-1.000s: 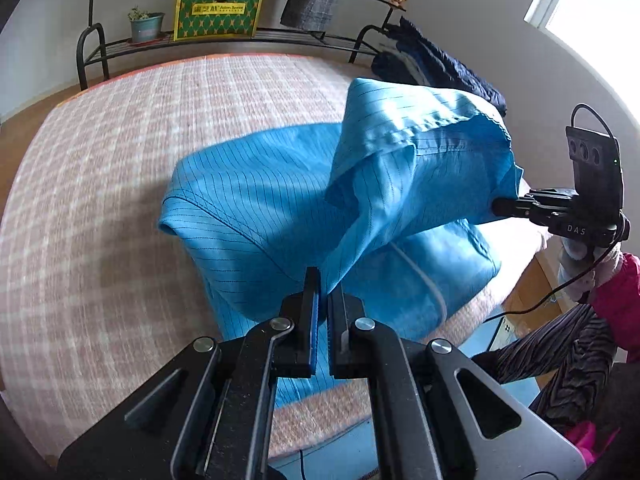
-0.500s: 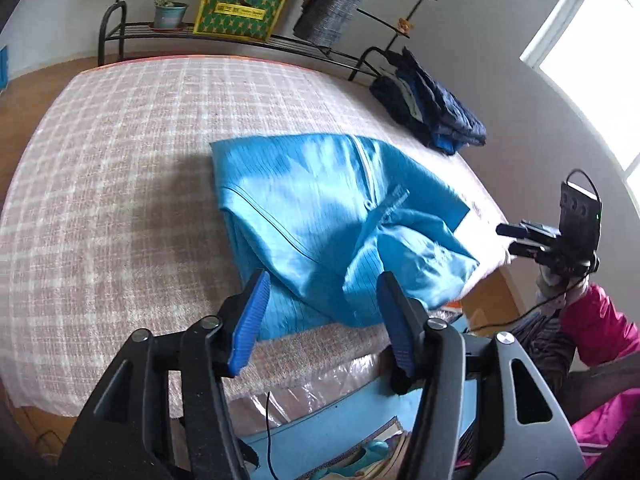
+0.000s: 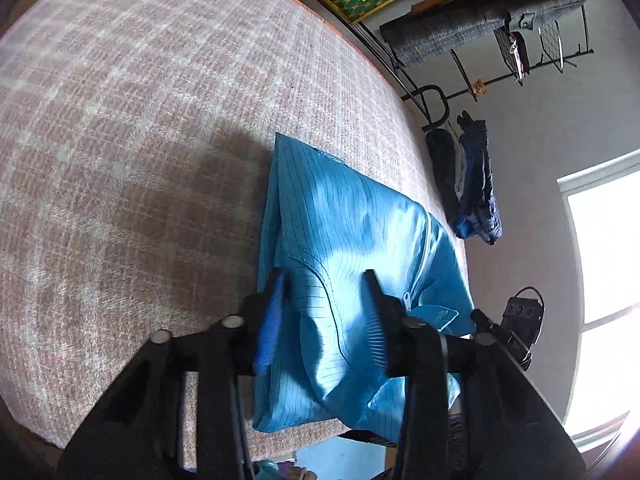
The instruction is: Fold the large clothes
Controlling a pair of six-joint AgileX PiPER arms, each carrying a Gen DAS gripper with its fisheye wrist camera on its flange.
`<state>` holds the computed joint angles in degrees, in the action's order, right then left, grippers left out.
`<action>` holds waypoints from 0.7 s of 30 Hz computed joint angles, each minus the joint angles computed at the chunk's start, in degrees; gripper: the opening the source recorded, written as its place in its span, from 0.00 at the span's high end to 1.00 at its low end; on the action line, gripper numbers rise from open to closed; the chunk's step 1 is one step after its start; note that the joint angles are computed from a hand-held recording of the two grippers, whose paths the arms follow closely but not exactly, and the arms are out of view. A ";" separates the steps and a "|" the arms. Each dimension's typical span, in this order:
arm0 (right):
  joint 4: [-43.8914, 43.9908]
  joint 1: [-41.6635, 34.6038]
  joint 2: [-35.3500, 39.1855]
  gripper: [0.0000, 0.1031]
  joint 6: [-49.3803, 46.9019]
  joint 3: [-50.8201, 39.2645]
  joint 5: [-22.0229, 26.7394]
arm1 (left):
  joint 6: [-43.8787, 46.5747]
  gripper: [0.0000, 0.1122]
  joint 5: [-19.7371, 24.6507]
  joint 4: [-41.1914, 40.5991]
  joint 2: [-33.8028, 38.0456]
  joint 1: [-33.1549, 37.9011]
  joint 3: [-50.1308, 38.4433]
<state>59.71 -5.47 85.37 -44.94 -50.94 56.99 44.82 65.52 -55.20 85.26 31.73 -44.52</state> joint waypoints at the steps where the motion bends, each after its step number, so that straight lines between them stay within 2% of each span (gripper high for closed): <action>1: 1.48 -0.26 1.45 0.50 -0.73 -0.02 0.61 | 0.09 0.93 -1.04 0.40 0.00 -1.36 0.06; 2: 2.83 -0.29 2.80 0.63 -1.52 -0.17 1.42 | 0.37 0.95 -2.00 0.45 -0.33 -2.30 0.43; 3: 3.54 0.03 3.76 0.71 -1.89 -0.42 1.99 | 0.11 0.97 -3.18 0.95 -1.18 -3.22 0.80; 4: 3.13 0.70 3.91 0.86 -1.35 -0.65 1.68 | -0.28 0.98 -3.87 1.82 -2.31 -3.75 1.10; 5: 2.25 1.18 3.30 0.95 -0.56 -0.74 1.43 | -0.34 0.99 -3.29 2.37 -3.36 -3.35 1.27; 7: 1.95 0.17 1.22 0.98 -1.01 -0.68 3.89 | 0.18 0.99 -0.75 3.23 -5.19 -1.21 1.38; 9: 1.07 -1.58 -1.10 0.99 -1.38 -0.83 6.89 | 1.40 0.99 1.15 4.09 -6.48 1.67 1.70; 11: 1.41 -3.38 -1.35 0.99 -2.97 -0.02 9.44 | 2.10 0.99 -0.77 5.71 -6.40 1.05 2.54; 14: -6.85 2.71 0.04 0.99 1.40 -0.39 1.41 | -0.52 0.99 -7.60 8.71 -4.90 -4.91 4.49; 16: -9.42 3.99 1.66 0.98 2.01 -0.72 0.48 | -0.74 0.99 -9.29 9.50 -4.42 -7.15 5.01; 18: -9.20 2.96 2.36 0.91 1.37 -1.79 2.99 | 0.18 0.99 -8.76 8.83 -4.47 -6.36 4.80; 19: -9.01 1.92 2.09 0.80 1.45 -2.37 4.08 | 0.44 0.99 -7.95 8.45 -4.28 -5.34 4.36; 20: -8.07 0.42 1.74 0.63 0.97 -2.76 5.15 | 0.48 0.99 -7.34 7.97 -4.24 -4.29 4.02; 21: -7.29 -1.50 0.37 0.60 0.51 -2.24 5.89 | 0.61 0.98 -6.76 7.63 -4.24 -3.57 3.64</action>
<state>52.42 -6.96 85.74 -44.42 -53.17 62.88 45.43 58.76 -47.57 81.02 28.16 -40.89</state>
